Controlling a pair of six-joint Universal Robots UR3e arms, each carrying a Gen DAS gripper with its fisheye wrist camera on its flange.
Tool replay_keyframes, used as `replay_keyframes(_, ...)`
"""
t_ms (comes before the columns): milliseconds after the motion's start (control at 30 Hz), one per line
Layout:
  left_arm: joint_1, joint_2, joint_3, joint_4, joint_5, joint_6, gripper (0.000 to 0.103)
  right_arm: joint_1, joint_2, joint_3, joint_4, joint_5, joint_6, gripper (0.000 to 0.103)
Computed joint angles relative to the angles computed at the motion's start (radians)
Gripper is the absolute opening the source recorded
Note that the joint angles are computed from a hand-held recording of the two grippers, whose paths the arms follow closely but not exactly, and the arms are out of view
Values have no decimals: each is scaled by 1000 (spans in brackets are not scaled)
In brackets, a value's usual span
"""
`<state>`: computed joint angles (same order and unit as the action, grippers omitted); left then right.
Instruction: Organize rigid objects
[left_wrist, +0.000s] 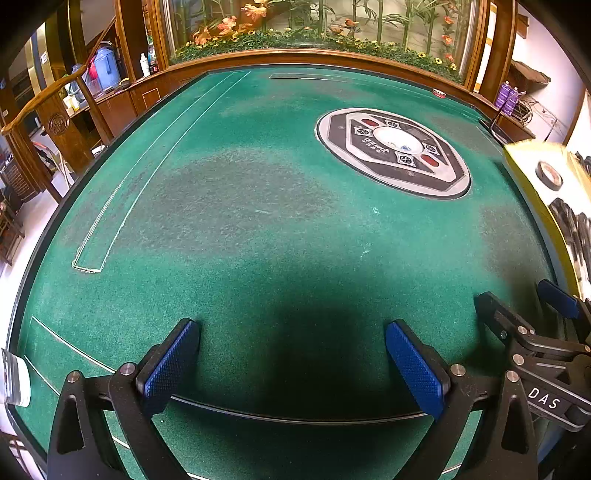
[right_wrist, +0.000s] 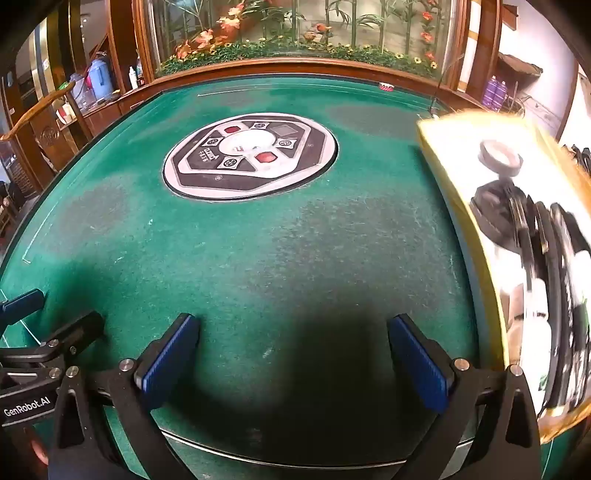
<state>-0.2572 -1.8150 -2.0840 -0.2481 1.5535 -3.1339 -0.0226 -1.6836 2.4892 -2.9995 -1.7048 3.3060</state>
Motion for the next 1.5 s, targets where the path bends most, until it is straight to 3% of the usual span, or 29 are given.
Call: replay_keyframes(1500, 6, -27, 23, 3, -7, 4, 102, -7, -12, 4, 9, 3, -12, 103)
